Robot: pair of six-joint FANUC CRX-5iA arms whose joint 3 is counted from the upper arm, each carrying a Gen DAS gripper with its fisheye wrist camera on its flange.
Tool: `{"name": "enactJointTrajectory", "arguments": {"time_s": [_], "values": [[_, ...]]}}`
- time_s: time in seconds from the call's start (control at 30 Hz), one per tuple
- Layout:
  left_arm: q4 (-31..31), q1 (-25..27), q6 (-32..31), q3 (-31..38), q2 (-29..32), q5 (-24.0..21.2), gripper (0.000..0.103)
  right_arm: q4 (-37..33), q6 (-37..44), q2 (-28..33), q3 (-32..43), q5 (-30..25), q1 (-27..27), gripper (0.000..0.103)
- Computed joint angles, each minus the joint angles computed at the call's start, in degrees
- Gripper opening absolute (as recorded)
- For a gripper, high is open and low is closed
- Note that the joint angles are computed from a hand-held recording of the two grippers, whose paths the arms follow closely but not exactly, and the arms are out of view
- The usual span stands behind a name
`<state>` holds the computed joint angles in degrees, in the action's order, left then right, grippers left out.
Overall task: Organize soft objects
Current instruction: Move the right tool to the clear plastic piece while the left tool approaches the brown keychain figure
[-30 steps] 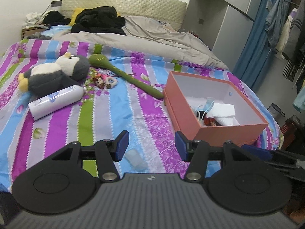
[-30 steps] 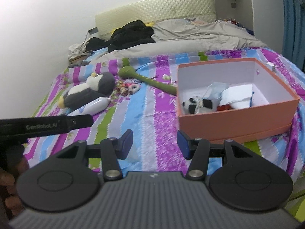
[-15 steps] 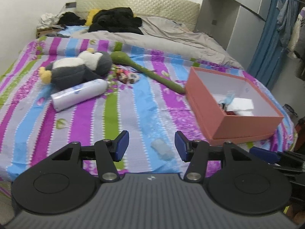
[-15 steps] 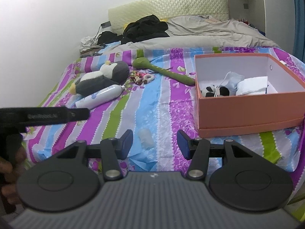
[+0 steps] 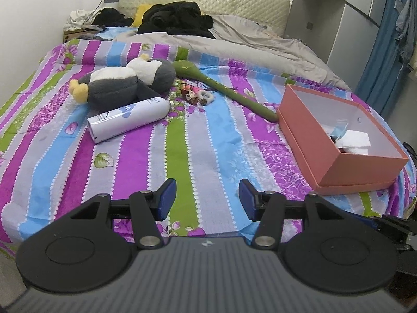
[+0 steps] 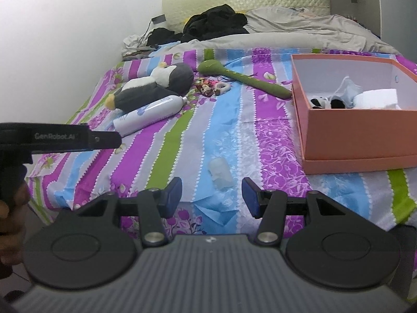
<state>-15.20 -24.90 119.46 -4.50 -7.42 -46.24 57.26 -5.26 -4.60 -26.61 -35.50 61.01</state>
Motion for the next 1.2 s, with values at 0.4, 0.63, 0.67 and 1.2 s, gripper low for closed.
{"name": "enactJointTrajectory", "arguments": {"time_s": [0.4, 0.63, 0.67, 1.2], "values": [[4.8, 4.5, -4.3, 1.3, 6.5, 4.6, 0.059, -2.5, 6.3, 6.9, 4.6, 5.5, -4.2, 0.053], [7.3, 7.3, -6.9, 3.2, 12.6, 8.6, 0.059, -3.9, 9.2, 11.5, 7.6, 7.9, -6.7, 0.052], [7.8, 7.7, -7.5, 3.5, 13.6, 9.2, 0.059, -4.5, 9.9, 12.2, 8.2, 8.1, -7.0, 0.051], [10.4, 11.2, -12.1, 13.5, 28.0, 15.7, 0.059, -19.5, 30.5, 21.9, 19.1, 5.4, -8.2, 0.025]]}}
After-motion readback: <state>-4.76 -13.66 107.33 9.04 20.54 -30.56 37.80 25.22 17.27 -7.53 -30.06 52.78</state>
